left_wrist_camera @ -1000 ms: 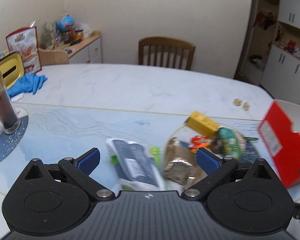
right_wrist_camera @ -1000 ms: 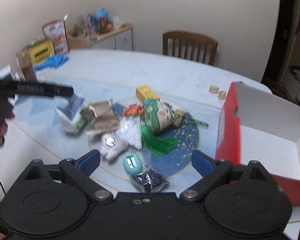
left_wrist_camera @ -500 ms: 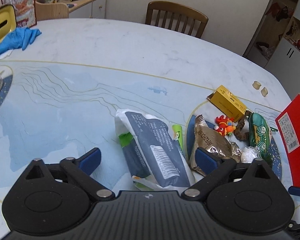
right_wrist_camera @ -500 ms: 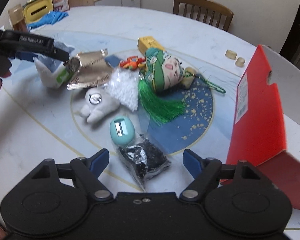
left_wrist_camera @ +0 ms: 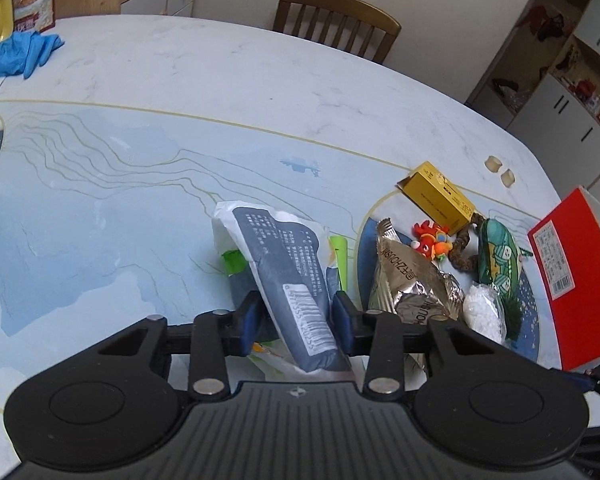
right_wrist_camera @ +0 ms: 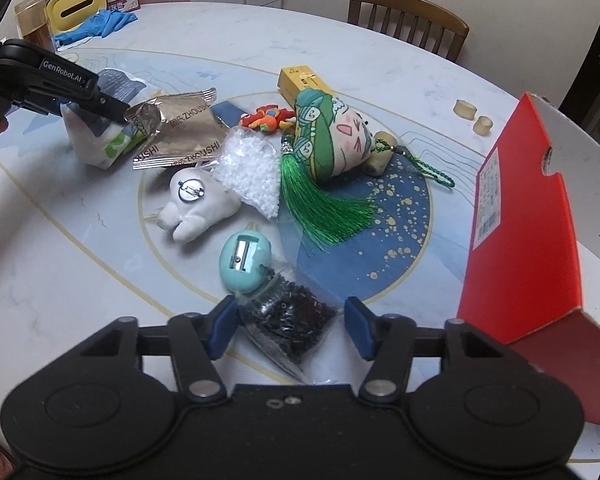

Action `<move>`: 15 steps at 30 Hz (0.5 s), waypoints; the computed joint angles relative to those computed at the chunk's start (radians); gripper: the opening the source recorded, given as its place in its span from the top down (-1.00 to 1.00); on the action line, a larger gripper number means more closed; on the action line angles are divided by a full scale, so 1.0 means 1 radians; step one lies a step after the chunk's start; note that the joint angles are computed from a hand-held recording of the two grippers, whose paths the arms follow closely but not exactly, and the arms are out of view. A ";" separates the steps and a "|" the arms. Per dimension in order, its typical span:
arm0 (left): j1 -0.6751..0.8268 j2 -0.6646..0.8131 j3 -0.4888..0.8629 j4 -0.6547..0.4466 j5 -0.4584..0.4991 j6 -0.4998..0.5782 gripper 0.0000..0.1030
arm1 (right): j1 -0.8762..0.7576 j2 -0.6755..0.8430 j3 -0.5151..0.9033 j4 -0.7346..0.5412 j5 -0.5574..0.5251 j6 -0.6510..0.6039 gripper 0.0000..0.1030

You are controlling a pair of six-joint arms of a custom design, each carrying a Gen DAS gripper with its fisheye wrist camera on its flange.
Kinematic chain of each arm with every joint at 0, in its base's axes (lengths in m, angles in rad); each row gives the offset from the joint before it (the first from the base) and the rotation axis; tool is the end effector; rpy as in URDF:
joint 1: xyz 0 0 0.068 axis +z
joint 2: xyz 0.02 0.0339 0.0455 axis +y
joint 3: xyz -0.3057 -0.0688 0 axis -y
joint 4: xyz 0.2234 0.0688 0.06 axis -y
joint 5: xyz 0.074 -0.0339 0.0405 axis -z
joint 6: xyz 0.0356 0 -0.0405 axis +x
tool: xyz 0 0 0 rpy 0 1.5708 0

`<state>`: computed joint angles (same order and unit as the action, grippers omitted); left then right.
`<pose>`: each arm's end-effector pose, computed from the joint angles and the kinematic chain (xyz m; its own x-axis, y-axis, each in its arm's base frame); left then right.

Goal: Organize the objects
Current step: 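Grasp the white-blue packet with the left tool while the right tool grasps the black bead bag, then carry both items into the red-white box and open both tools to release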

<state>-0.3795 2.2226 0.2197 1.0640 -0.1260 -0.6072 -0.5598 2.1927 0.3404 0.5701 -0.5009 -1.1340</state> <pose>0.2162 -0.0814 0.0403 -0.7859 -0.2960 -0.5429 -0.1824 0.9499 -0.2537 0.1986 -0.1043 0.0298 -0.6608 -0.5239 -0.5375 -0.5880 0.8064 -0.0631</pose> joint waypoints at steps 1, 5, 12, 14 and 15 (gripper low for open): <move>0.001 -0.010 -0.004 -0.006 0.004 0.004 0.31 | -0.003 -0.006 -0.006 0.006 0.000 0.000 0.06; -0.012 -0.049 -0.038 0.002 0.000 0.011 0.37 | -0.031 -0.053 -0.016 -0.017 -0.010 0.007 0.20; -0.046 -0.255 -0.080 -0.124 -0.014 0.032 0.37 | -0.127 -0.234 0.019 -0.266 -0.084 0.002 0.24; -0.062 -0.341 -0.074 -0.205 -0.011 0.045 0.37 | -0.158 -0.301 0.048 -0.374 -0.111 0.004 0.24; -0.069 -0.384 -0.066 -0.249 -0.007 0.053 0.37 | -0.174 -0.330 0.065 -0.426 -0.126 0.003 0.24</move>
